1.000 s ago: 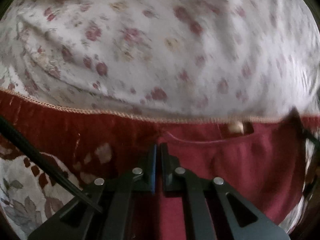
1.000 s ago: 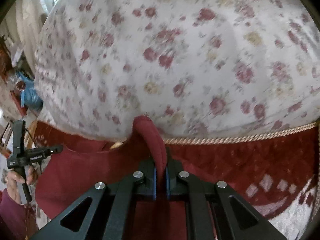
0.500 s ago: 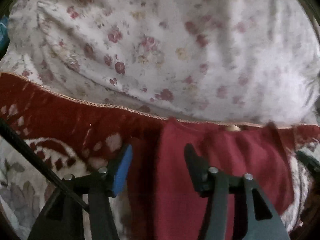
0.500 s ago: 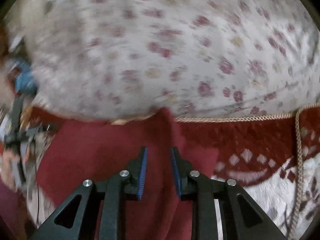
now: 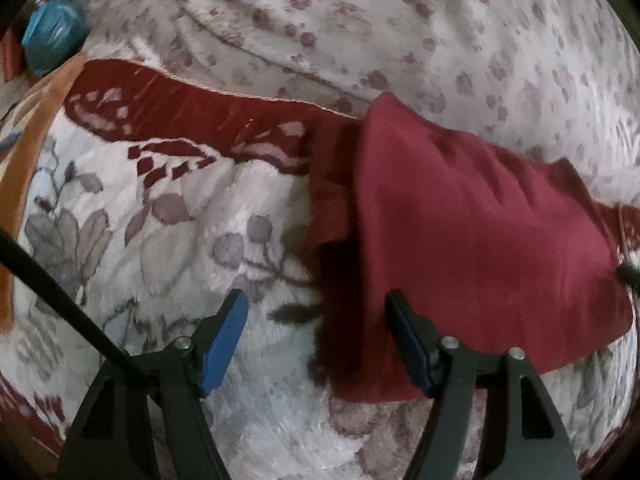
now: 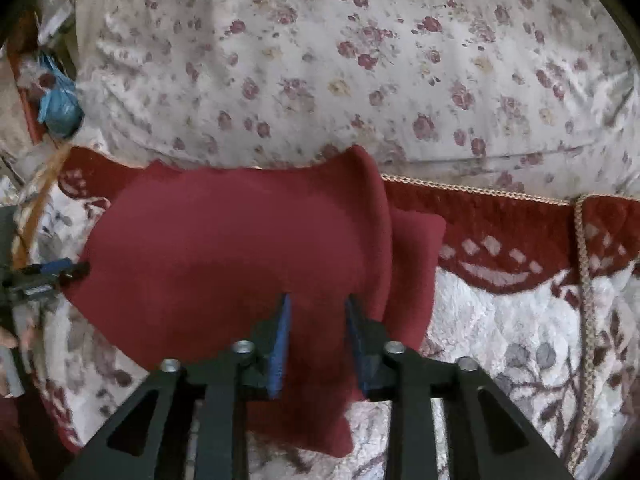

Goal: Fold small clothes
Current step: 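Fold the shirt over with the right gripper and release it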

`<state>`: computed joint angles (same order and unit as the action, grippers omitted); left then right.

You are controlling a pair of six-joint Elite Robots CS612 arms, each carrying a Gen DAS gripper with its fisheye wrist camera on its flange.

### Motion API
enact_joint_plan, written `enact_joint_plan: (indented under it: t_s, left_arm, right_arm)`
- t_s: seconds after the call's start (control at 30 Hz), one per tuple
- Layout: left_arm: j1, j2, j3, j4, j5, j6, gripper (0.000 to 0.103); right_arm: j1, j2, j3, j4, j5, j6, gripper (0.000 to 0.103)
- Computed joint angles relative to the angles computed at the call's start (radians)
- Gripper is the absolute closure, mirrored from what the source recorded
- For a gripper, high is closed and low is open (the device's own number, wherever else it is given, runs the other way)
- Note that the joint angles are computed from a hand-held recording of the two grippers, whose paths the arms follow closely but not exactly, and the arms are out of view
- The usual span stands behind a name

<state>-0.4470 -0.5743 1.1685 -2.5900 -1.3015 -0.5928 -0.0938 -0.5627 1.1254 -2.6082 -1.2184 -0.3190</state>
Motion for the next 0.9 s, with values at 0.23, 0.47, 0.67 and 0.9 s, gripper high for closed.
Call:
enact_joint_plan:
  t_s: [0.23,0.47,0.67,0.9]
  left_arm:
    - [-0.011,0.013,0.007,-0.054,0.043,-0.001,0.029]
    - [0.007,0.021,0.010,-0.102,-0.023,-0.018,0.026]
    - [0.013,0.026,0.004,-0.103,-0.045,-0.021,0.023]
    - [0.012,0.030,-0.005,-0.092,-0.035,0.002,0.020]
  right_arm:
    - [0.015,0.006,-0.041,0.066,-0.039,0.009,0.060]
    - [0.073,0.044,-0.124,0.105,0.108,-0.031,0.060]
    - [0.144,0.141,-0.284,0.198,0.131,-0.076,0.060]
    - [0.215,0.277,-0.536,0.339,0.035,-0.137,0.060]
